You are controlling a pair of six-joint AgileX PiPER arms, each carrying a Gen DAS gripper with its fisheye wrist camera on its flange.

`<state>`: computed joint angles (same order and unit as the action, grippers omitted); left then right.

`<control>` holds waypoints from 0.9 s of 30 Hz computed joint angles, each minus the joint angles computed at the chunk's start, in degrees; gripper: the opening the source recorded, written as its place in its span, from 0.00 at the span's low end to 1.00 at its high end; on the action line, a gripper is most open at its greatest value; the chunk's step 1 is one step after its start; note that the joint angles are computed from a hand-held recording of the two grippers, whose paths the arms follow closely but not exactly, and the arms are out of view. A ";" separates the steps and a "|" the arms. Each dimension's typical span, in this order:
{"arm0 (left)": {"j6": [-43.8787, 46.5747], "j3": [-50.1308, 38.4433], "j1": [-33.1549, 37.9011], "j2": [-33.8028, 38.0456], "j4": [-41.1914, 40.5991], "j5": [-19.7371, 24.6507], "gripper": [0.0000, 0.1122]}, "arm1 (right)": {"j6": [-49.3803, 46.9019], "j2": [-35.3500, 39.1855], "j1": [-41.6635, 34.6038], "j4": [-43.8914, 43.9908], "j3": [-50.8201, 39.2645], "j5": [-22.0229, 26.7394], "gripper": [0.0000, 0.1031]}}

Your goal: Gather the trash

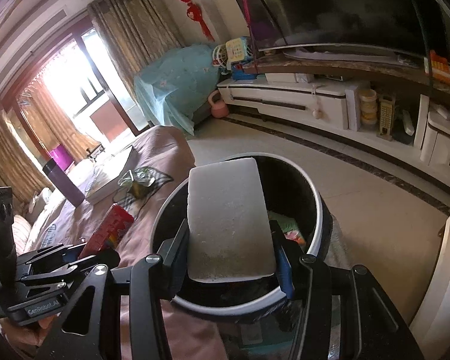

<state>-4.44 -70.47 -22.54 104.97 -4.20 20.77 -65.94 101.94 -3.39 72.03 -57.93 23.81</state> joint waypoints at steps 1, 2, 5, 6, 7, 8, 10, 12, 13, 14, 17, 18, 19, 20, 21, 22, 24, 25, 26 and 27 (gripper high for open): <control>-0.27 -1.07 -0.17 0.85 0.17 0.49 0.31 | 0.89 0.66 0.01 -0.96 -0.80 0.02 0.48; -0.37 -2.00 -0.28 1.56 0.13 0.99 0.31 | 1.98 1.31 -0.04 -2.07 -1.62 0.20 0.48; -0.23 -5.08 -0.57 4.00 -0.25 2.53 0.31 | 4.50 3.18 -0.26 -4.87 -3.96 0.80 0.48; -0.21 -6.01 -0.68 4.62 -0.32 3.05 0.31 | 5.40 3.85 -0.13 -5.91 -4.74 0.88 0.48; -0.42 -6.87 -0.84 5.30 -0.15 3.47 0.30 | 6.28 4.27 -0.02 -6.79 -5.36 1.00 0.49; -0.81 -7.83 -1.02 6.01 0.26 3.93 0.29 | 7.00 4.80 0.07 -7.58 -6.00 1.16 0.49; -0.48 -9.41 -1.08 7.18 0.07 4.80 0.29 | 8.19 5.64 0.05 -8.97 -7.12 1.38 0.49; 0.33 -10.53 -1.08 7.99 -0.67 5.33 0.29 | 9.08 6.41 -0.14 -9.91 -8.05 1.86 0.49; -0.19 -11.01 -1.18 8.36 -0.01 5.45 0.29 | 9.26 6.77 -0.33 -10.16 -8.53 2.15 0.49; -0.91 -11.46 -1.34 8.69 0.85 5.60 0.29 | 9.55 7.27 -0.51 -10.56 -9.10 2.38 0.49; -0.85 -12.41 -1.28 9.40 0.59 6.15 0.29 | 10.80 8.09 -0.95 -11.91 -10.26 2.90 0.49; -1.04 -12.29 -1.24 9.30 0.70 6.10 0.29 | 11.04 8.23 -1.09 -12.21 -10.47 3.08 0.50; -1.47 -12.11 -1.21 9.14 1.08 5.95 0.29 | 11.61 8.75 -1.19 -12.80 -11.31 3.58 0.51; -1.73 -11.72 -1.15 8.87 1.28 5.62 0.30 | 12.07 8.89 -1.21 -13.15 -11.60 3.98 0.52; -1.43 -10.97 -0.96 8.32 0.90 5.18 0.32 | 11.86 9.00 -1.36 -12.79 -11.70 4.53 0.54; -1.26 -10.16 -0.78 7.74 0.59 4.65 0.35 | 11.55 9.08 -1.57 -12.24 -11.70 5.07 0.55; -2.47 -8.05 -0.60 6.28 1.60 3.32 0.43 | 10.79 8.69 -1.66 -11.25 -11.00 5.00 0.58; -2.97 -6.40 -0.43 5.14 2.13 2.27 0.46 | 10.49 8.66 -1.76 -10.82 -10.90 5.10 0.62; -4.09 -4.65 -0.35 3.97 3.23 1.22 0.48 | 10.12 8.48 -1.73 -10.15 -10.57 5.15 0.65; -5.24 -3.18 -0.23 3.02 4.29 0.35 0.52 | 8.96 7.89 -1.78 -8.73 -9.58 5.17 0.65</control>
